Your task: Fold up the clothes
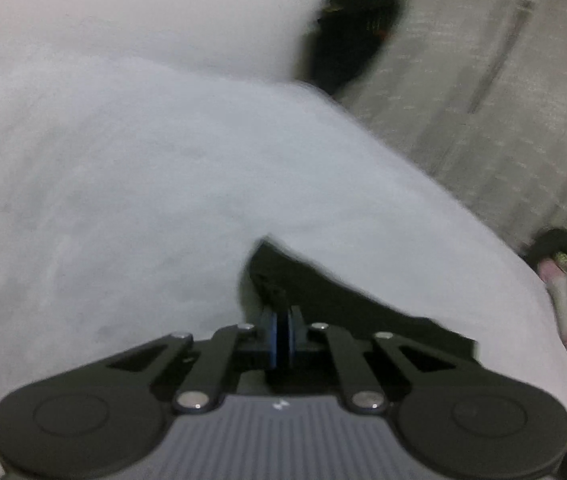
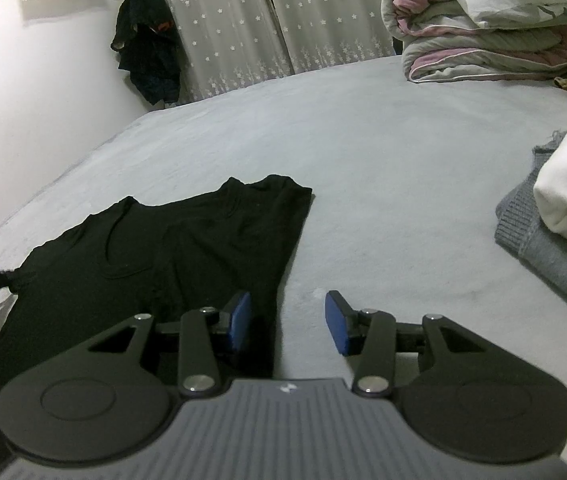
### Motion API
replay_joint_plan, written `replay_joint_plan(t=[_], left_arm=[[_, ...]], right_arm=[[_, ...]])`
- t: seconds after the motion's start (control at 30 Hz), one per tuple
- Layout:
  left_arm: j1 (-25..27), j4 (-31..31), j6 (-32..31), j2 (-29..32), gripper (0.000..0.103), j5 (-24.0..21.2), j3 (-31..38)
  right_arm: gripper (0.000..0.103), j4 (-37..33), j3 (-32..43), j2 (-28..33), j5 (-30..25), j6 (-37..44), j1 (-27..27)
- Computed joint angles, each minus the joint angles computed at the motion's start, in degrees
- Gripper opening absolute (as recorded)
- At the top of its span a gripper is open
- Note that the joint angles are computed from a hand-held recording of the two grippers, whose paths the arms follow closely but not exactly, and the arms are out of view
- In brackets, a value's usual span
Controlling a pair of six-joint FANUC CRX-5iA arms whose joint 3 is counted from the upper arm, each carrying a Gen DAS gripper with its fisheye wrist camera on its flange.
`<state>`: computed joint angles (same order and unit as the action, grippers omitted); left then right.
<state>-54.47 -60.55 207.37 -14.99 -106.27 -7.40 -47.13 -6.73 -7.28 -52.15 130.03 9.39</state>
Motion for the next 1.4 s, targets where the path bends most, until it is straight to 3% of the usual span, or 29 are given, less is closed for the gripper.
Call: replay_joint_plan(t=[0.13, 0.27, 0.33, 0.47, 0.53, 0.7, 0.8, 0.93, 1.1, 1.3, 1.4], left_arm=[[-3.57, -5.39, -10.5, 1.6, 0.005, 3.6, 1.8], [-3.51, -5.5, -18.28, 0.21, 0.005, 14.07, 0.73], [-1.63, -3.11, -23.25, -1.04, 0.005, 20.43, -0.42], [7.21, 8.87, -36.48, -3.34, 0.005, 34.6, -3.84], [9.13, 11.95, -39.13, -3.17, 0.005, 37.07, -5.04], [3.66, 5.41, -28.61, -3.25, 0.005, 35.35, -7.05], [3.63, 4.48, -22.78, -5.65, 0.006, 38.34, -9.62], [6.19, 5.33, -17.15, -9.3, 0.006, 44.95, -13.42], [7.57, 6.29, -16.54, -10.36, 0.006, 47.38, -14.47], [9.63, 7.61, -15.31, -12.56, 0.006, 51.2, -16.55], [11.39, 8.87, -14.73, -13.43, 0.006, 53.71, -17.62]], right_arm=[[0.046, -0.48, 0.27, 0.22, -0.47, 0.37, -0.45], [0.046, -0.55, 0.18, 0.18, -0.41, 0.43, -0.45], [0.046, -0.79, 0.26, 0.27, -0.6, 0.58, -0.65], [0.046, -1.02, 0.31, 0.31, -0.71, 0.68, -0.8], [0.046, -1.13, 0.3, 0.33, -0.65, 0.76, -0.85], [0.046, -1.61, 0.03, -0.25, 0.23, 0.36, -0.96], [0.046, -2.63, -0.03, -1.77, 0.27, 0.08, -1.19], [0.046, -6.11, 1.9, -3.1, -4.76, -0.16, -1.26], [0.042, -4.74, 11.42, 1.46, -13.45, 1.61, 8.12], [0.042, -7.04, 24.91, 14.37, -24.01, 3.82, 19.39], [0.042, -3.27, 28.06, 18.5, -24.56, 3.65, 24.17]])
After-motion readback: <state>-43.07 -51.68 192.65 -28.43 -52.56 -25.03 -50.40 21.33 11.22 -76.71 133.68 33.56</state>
